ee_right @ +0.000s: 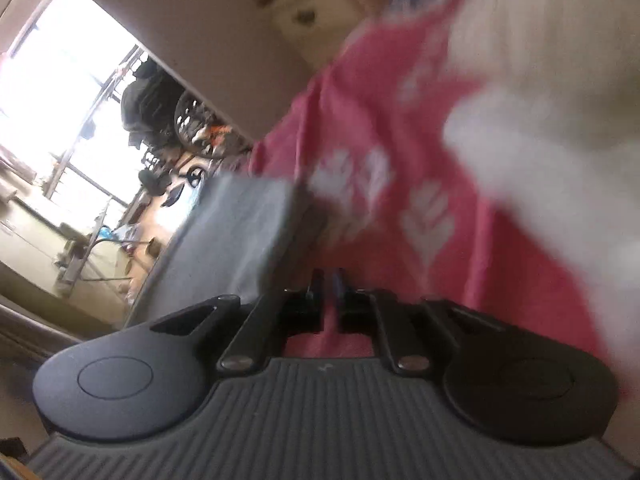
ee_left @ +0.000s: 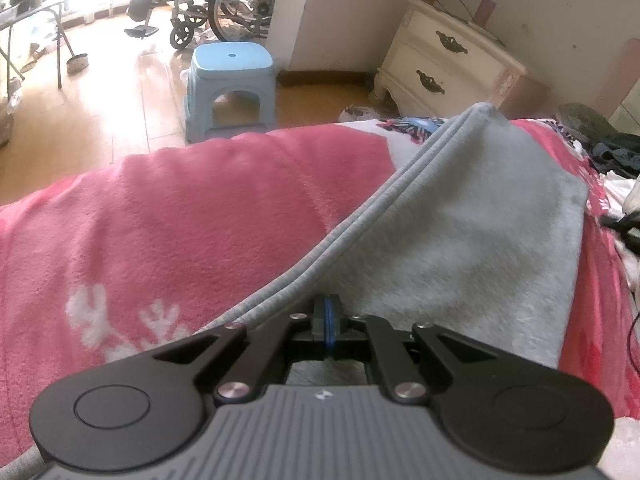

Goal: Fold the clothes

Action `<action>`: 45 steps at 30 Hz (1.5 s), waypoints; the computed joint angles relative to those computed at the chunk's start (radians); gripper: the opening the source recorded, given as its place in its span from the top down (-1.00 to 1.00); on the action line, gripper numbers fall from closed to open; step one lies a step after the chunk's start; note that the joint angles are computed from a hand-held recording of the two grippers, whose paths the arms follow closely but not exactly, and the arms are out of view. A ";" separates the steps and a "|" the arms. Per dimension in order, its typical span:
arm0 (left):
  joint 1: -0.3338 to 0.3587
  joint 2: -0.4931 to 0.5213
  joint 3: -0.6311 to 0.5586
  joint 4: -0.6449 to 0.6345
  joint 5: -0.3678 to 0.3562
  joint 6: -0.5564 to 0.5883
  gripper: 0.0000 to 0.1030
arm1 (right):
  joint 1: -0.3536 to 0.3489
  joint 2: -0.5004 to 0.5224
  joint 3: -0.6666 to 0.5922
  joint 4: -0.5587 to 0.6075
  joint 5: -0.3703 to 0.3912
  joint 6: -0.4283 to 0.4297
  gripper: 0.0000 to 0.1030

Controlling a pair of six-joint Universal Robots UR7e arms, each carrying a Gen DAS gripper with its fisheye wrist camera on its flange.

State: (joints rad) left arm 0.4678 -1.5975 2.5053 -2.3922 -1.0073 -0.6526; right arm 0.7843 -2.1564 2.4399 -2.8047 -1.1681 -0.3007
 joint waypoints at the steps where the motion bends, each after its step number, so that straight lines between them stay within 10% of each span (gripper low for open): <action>1: 0.000 -0.002 0.002 -0.003 -0.001 0.002 0.94 | 0.008 -0.026 0.000 0.019 0.025 -0.010 0.86; 5: 0.009 -0.012 0.014 -0.031 -0.011 -0.002 0.94 | 0.166 -0.003 -0.037 0.189 0.114 -0.188 0.44; 11: 0.019 -0.022 0.018 -0.044 -0.024 -0.012 0.94 | 0.431 0.315 -0.155 0.508 -0.068 -0.328 0.40; 14: 0.031 -0.025 0.015 -0.049 -0.036 0.016 0.94 | 0.408 0.340 -0.121 0.515 -0.193 -0.364 0.58; 18: 0.047 -0.022 0.008 -0.055 -0.052 0.067 0.94 | 0.200 0.129 -0.076 0.713 -0.102 -0.340 0.80; 23: 0.051 -0.018 0.006 -0.058 -0.057 0.081 0.94 | 0.208 -0.092 -0.057 0.939 -0.045 -0.425 0.65; 31: 0.048 -0.026 0.018 -0.077 -0.053 0.066 0.94 | 0.590 0.381 -0.052 0.746 -0.152 -0.346 0.58; 35: 0.069 -0.032 0.020 -0.098 -0.076 0.093 0.94 | 0.412 0.290 -0.024 0.885 -0.201 -0.379 0.88; 40: 0.078 -0.035 0.027 -0.123 -0.088 0.116 0.94 | 0.251 -0.005 0.011 1.052 -0.204 -0.417 0.71; 45: 0.080 -0.038 0.037 -0.147 -0.089 0.088 0.94 | 0.353 0.008 0.032 1.059 -0.057 -0.433 0.46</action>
